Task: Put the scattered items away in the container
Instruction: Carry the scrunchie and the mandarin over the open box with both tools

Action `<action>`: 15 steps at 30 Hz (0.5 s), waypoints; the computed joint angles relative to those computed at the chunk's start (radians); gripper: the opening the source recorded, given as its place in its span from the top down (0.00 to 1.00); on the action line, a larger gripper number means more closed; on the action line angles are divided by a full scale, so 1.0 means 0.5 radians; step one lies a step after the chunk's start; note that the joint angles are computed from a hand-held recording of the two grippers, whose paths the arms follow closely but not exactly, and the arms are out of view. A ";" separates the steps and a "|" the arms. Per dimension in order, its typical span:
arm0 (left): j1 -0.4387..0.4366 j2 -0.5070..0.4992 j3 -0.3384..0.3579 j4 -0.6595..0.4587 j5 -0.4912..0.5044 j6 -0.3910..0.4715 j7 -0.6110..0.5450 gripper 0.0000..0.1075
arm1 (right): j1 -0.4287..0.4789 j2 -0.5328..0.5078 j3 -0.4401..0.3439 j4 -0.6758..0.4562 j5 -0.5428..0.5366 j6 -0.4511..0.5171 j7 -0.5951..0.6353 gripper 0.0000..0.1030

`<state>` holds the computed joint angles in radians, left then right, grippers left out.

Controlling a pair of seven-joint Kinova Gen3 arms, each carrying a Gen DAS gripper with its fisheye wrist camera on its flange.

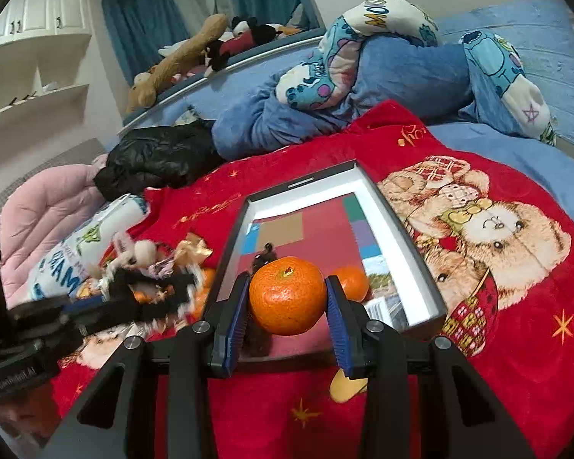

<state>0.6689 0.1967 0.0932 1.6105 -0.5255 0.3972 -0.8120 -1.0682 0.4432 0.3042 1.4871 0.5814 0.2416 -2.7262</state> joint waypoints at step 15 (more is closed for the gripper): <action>-0.149 0.525 -0.095 -0.631 0.315 0.164 -0.308 0.90 | 0.571 0.377 -0.582 -0.788 -0.470 0.598 0.698 0.63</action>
